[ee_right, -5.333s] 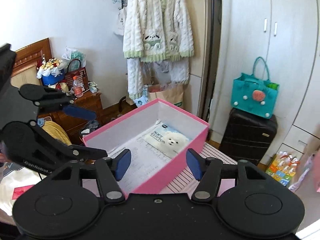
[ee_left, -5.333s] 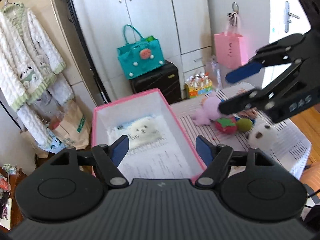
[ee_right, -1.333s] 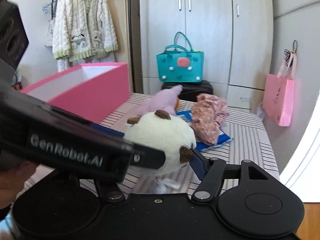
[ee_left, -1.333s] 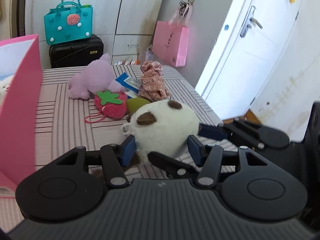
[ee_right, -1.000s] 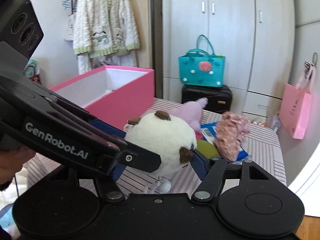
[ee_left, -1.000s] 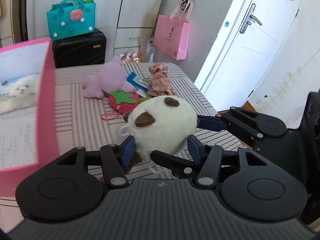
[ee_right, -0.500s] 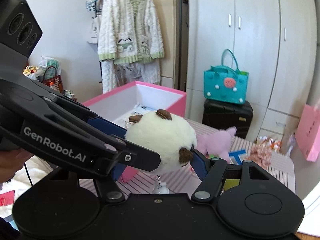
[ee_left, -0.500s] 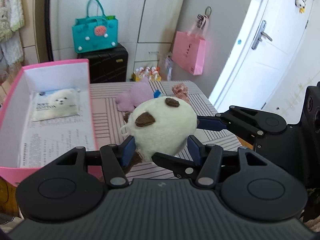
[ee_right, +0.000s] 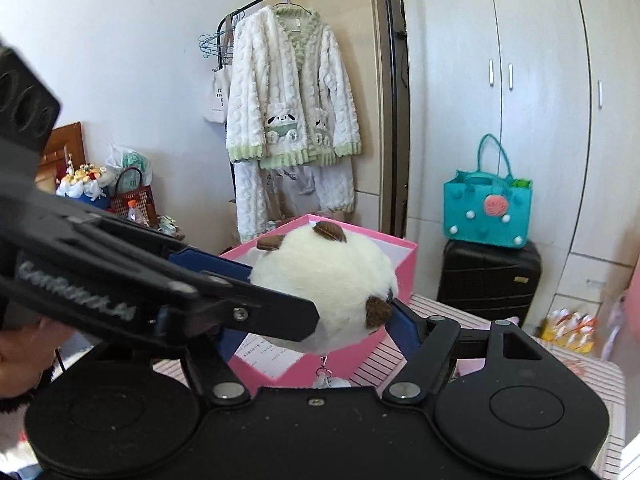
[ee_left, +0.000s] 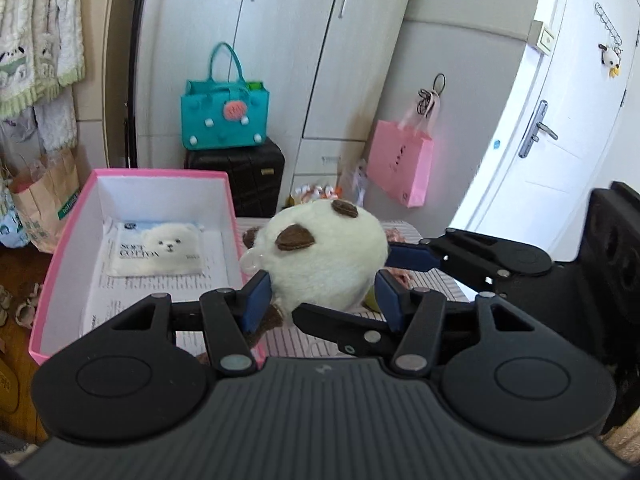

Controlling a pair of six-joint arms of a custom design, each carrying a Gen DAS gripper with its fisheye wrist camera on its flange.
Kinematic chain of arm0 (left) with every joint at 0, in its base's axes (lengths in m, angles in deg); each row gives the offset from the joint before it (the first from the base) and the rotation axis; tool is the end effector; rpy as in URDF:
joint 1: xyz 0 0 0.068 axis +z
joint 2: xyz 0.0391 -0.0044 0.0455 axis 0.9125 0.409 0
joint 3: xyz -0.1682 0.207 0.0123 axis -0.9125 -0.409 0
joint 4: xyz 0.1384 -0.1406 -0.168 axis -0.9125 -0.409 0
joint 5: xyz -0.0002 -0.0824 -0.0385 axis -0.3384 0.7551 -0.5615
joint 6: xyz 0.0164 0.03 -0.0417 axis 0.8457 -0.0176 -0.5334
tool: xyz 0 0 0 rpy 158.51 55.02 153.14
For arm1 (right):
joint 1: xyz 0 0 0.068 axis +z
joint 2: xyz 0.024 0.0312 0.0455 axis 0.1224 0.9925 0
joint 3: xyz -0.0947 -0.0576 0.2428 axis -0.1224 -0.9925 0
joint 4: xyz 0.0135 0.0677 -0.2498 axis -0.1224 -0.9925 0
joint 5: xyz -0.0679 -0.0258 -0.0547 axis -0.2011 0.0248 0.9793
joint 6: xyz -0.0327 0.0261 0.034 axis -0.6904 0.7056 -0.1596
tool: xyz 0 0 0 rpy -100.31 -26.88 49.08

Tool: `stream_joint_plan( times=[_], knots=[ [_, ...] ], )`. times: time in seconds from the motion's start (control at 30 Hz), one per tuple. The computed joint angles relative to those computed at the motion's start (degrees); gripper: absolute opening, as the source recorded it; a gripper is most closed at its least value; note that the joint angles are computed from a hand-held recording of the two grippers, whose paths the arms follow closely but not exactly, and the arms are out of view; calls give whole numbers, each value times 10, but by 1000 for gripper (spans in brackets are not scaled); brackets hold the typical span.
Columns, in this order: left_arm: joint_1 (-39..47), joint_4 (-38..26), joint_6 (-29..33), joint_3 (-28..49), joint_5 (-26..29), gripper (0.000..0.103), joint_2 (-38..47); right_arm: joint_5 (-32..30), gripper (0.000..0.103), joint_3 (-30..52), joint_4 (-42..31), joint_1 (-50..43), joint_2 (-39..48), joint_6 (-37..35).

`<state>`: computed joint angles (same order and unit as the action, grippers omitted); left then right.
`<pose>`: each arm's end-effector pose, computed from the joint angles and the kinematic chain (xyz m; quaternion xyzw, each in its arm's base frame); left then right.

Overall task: Organize soft objects
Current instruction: 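Lift the plush toy with the right gripper and carry it over the pink box, then lower the plush toy onto the tissue pack and open the right gripper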

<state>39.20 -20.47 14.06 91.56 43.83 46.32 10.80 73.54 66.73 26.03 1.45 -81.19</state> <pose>0.1752 -0.0838 0.2649 0.0249 0.8695 -0.1523 0.4692 0.2504 0.1035 0.2345 -0.3330 0.7797 0.2361 0.4747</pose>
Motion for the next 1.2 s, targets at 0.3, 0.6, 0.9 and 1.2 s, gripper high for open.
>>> stream_joint_plan(
  times=[0.3, 0.6, 0.9, 1.2],
  knots=[
    [100, 39, 47, 30, 41, 55, 43, 11, 75, 83, 33, 38, 87, -10],
    [270, 41, 45, 79, 177, 57, 135, -85, 74, 255, -24, 38, 260, -25],
    [330, 68, 41, 112, 223, 57, 295, -13, 69, 342, -61, 81, 382, -48],
    [386, 10, 52, 179, 319, 57, 415, 39, 64, 415, -136, 100, 435, -125]
  ],
)
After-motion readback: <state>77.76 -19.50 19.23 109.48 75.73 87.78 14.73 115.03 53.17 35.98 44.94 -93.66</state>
